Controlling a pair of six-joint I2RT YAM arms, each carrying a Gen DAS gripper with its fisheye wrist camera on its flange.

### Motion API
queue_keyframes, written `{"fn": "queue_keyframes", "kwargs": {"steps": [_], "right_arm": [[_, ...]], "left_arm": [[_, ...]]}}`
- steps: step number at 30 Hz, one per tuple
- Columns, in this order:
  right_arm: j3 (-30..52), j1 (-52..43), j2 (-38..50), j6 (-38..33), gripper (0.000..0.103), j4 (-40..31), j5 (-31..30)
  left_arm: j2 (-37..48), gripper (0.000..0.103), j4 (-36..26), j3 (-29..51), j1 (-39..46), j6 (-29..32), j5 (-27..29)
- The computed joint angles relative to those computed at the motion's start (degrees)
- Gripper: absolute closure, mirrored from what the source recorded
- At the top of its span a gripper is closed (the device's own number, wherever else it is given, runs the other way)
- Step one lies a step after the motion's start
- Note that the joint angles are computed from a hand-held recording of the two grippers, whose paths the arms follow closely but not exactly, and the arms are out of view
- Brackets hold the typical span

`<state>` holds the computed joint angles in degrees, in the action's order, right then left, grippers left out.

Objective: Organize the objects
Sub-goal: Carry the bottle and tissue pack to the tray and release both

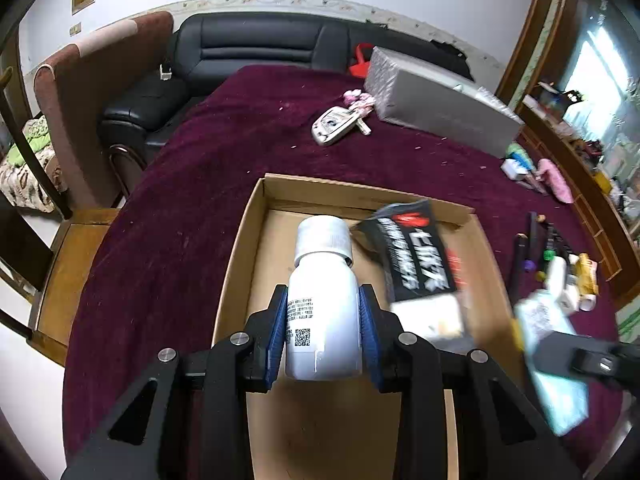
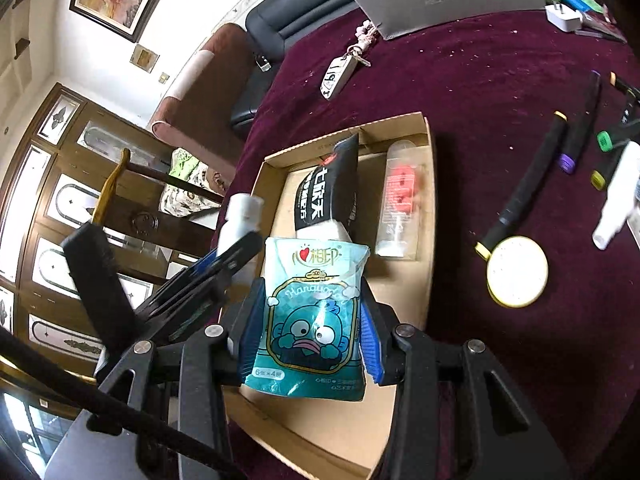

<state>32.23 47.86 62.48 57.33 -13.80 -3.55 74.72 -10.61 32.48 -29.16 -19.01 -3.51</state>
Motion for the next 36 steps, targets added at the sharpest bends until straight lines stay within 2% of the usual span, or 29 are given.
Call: {"fn": "queue_keyframes", "kwargs": {"steps": [8,11,16,20,24,27,30,34,36], "right_arm": [[-0.38,-2.64,2.53,-0.87,0.062,1.92,-1.42],[0.60,-2.81,3.36,-1.07,0.062,1.65,-1.44],[2.06,-2.58,3.25,-1.58,0.062,0.41,-0.70],[3.73,-1.95,4.33,-2.02,0.062,0.28,-0.58],[6.04,-2.46,8.52,-2.00,0.062,3.47,-3.42],[9.55,-2.28,13.23,-2.68,0.062,5.17,-4.83],[14.44,-1.36,19.82,-3.07,0.062,6.56,-5.85],[19.24,-0.84,28.72,-0.68,0.062,11.28,-9.90],[21.01,-0.51,32.85,1.08,0.062,13.83,-11.88]], "left_arm": [[9.28,0.074,3.03,4.27,1.09,1.50,0.71],[9.95,0.073,4.73,3.88,1.96,1.06,2.25],[9.06,0.073,3.76,3.77,4.85,0.10,5.93],[2.22,0.073,0.10,1.98,6.94,-0.16,8.23],[-11.26,0.072,-4.90,-2.36,10.64,0.34,10.94],[-21.74,0.068,-9.08,-5.84,16.95,0.57,16.69],[-28.52,0.068,-12.39,-8.20,23.26,1.57,22.38],[-32.33,0.068,-14.75,-10.47,29.15,3.13,27.87],[-33.10,0.068,-15.21,-11.08,30.05,3.37,28.37]]}}
